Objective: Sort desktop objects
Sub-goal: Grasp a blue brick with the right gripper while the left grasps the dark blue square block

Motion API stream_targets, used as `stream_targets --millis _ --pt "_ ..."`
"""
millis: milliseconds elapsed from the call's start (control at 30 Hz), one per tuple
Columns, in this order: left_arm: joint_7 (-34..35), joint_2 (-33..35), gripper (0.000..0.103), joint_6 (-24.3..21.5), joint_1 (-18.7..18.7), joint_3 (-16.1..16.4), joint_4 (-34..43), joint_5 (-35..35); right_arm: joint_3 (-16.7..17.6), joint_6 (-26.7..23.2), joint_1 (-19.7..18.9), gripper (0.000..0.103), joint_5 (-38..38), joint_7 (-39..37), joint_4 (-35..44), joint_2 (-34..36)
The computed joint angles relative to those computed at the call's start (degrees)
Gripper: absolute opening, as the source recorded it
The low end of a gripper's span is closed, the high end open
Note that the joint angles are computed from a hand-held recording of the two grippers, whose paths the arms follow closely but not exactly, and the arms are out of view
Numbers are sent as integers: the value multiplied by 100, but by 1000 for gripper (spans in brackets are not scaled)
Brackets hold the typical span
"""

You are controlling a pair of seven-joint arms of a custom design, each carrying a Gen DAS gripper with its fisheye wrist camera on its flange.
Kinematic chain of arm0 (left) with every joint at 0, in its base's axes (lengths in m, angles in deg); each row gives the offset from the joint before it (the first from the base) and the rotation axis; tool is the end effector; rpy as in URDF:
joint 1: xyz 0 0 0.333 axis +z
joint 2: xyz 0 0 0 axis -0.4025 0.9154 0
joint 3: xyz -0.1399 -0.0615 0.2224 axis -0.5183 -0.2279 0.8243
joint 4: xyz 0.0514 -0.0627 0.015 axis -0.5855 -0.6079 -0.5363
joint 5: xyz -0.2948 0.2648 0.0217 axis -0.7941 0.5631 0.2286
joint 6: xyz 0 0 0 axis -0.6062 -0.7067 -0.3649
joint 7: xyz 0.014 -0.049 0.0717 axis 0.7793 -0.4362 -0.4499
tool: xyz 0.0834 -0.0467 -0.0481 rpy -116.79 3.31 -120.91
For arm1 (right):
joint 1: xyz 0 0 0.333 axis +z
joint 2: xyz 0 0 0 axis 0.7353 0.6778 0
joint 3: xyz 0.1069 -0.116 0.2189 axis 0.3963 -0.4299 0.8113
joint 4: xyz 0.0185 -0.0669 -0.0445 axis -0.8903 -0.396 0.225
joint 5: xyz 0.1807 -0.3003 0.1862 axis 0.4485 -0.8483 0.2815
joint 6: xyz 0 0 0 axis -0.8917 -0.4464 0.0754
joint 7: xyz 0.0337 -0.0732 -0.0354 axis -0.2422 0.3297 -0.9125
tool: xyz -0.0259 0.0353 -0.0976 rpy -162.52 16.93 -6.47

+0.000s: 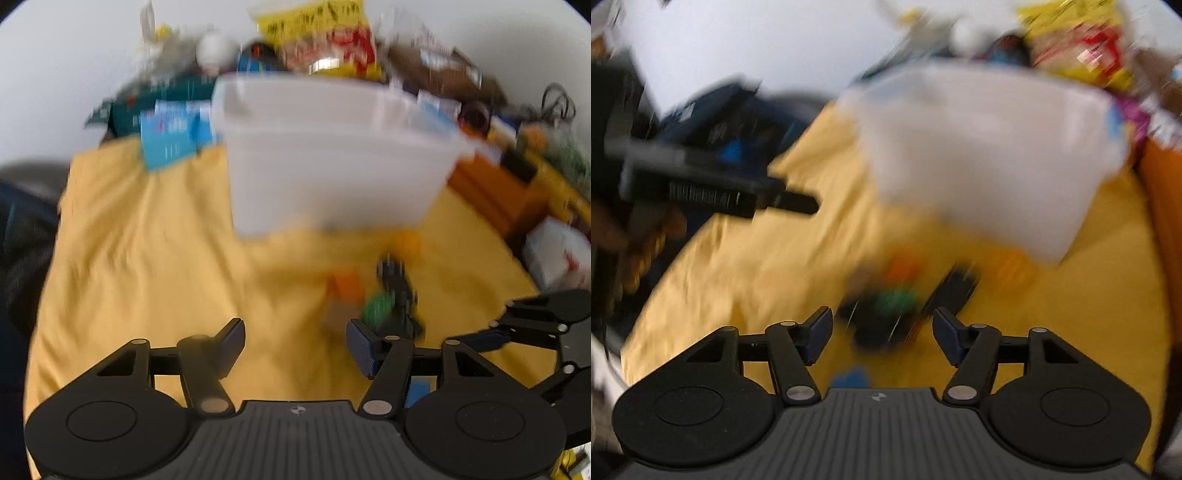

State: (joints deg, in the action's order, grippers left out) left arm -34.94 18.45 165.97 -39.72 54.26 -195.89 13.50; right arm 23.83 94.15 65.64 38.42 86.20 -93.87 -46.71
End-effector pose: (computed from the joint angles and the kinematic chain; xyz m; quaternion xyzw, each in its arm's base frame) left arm 0.4270 -0.2954 0.4552 -0.6852 0.6500 -0.2640 0.1956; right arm 0.4932 0.1684 0.4048 -0.8679 0.3642 -0.0304 0.3365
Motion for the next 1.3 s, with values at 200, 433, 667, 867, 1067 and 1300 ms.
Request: stream_targets --millis 200,433,667,867,1067,1300 --pt "160 88 64 217 -166 25 -140 -296 214 339 184 45 -300 -233 -442 63" --pt "337 875 64 565 -280 8 482 -504 80 559 175 37 -247 -158 -668 -132" --pt "629 1697 65 120 -376 43 1318 -419 -128 563 -231 37 -701 603 -748 -204" --pt "881 1672 46 242 -406 89 1281 -284 -233 598 -326 37 -656 738 -856 -316" --pt "615 1319 45 455 -341 102 988 12 -273 548 -302 37 -501 672 -804 -317" --pt "1461 1340 46 454 -384 138 951 -834 -219 511 -290 37 -431 632 -567 -110"
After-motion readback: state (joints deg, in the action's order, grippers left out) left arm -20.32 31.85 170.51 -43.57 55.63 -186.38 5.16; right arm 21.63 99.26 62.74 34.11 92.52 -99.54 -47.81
